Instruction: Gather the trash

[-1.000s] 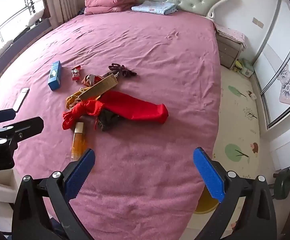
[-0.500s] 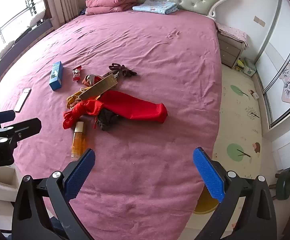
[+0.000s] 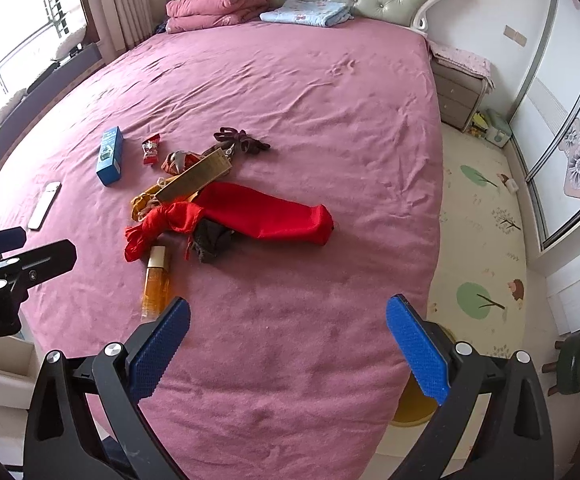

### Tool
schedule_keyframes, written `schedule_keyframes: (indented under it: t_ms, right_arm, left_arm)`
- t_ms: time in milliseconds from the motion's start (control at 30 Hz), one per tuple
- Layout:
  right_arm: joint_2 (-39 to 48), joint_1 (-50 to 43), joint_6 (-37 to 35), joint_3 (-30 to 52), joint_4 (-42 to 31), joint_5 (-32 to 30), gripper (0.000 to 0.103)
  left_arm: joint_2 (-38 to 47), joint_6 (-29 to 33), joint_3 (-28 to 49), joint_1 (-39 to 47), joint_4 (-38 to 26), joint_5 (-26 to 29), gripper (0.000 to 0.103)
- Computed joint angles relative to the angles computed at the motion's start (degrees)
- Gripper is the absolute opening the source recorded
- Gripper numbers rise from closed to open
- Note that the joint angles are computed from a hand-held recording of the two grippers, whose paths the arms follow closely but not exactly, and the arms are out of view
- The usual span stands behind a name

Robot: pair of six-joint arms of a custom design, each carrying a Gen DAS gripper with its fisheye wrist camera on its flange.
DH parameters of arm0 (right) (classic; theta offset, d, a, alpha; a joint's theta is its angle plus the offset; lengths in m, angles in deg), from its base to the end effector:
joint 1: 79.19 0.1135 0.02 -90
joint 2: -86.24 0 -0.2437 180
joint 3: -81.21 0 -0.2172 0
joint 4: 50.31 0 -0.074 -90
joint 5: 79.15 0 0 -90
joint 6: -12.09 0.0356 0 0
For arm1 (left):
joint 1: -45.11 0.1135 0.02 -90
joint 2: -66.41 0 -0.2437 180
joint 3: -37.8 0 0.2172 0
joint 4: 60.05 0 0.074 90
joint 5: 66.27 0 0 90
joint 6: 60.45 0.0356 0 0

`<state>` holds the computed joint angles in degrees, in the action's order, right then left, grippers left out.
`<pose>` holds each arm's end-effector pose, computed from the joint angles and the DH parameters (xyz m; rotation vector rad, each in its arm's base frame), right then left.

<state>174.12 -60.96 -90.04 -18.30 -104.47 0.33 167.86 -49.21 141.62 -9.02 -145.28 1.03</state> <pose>0.2623 0.0932 0.2333 -0.7514 2.5339 0.2786 0.1861 -0.2340 0.2553 -0.6154 2.6588 0.0628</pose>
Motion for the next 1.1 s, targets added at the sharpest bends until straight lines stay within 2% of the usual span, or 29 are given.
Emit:
schedule_keyframes:
  t_ms: [400,633,1100]
  right_arm:
    - [-0.54,0.08,1.25,0.31,-0.26,-2.28,0.094]
    - [-0.87,-0.51,0.77,0.28,-0.19,-4.76,0.094]
    - [-0.4,-0.65,1.02,0.99,-1.24,-4.92,0.094]
  left_arm:
    - [-0.81,-3.27,-1.74,-1.12,0.88,0.29,0.099]
    - [-1.03,-3.29,-2.04,-0.82,1.41,0.55,0.099]
    - [-0.52,-1.27,-1.54,0.14,2.94,0.65,0.099]
